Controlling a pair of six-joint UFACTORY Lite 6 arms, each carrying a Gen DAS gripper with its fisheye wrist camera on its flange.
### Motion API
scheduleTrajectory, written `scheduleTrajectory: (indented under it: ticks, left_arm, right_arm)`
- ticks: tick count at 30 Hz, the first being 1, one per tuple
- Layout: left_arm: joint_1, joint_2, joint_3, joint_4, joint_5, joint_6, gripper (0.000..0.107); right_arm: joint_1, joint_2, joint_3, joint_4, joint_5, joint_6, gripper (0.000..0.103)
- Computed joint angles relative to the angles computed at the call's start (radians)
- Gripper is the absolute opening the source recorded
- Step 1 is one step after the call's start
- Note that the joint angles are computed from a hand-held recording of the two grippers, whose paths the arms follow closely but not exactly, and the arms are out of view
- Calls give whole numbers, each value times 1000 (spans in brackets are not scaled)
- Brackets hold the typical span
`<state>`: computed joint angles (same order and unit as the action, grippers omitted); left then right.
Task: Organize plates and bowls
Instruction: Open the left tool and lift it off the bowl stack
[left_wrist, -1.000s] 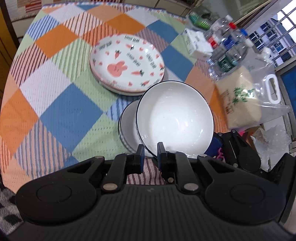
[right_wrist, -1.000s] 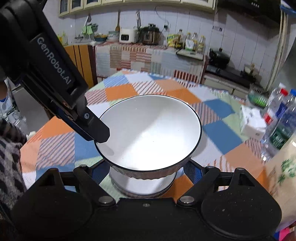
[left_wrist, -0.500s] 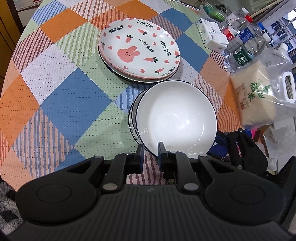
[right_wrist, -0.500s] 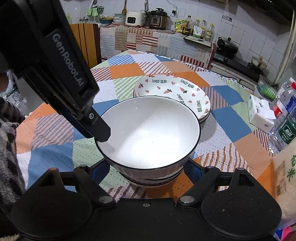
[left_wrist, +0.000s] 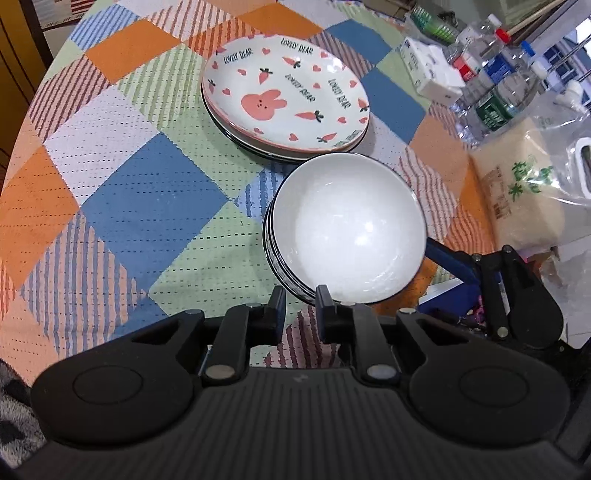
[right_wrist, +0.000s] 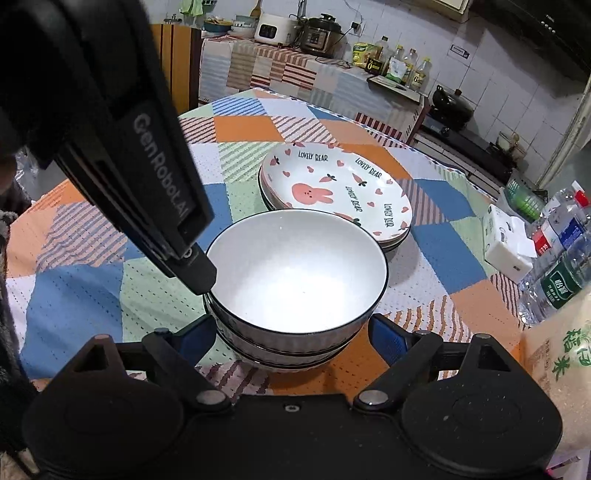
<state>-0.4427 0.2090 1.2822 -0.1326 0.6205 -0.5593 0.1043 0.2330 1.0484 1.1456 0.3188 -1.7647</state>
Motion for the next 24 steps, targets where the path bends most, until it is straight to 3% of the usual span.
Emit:
scheduleTrajectory:
  ticks: [6, 16, 24]
  left_arm:
    - [-4, -139, -75, -16, -3, 9, 17]
    - [-81, -314, -144, 59, 45, -73, 19]
    - [-144, -342, -180, 125, 51, -143, 23]
  right_arm:
    - [-64, -86, -9, -128, 115, 91, 92]
    - [-247, -185, 60, -266, 430, 230, 92]
    - [-296, -199, 50, -278, 517, 229, 92]
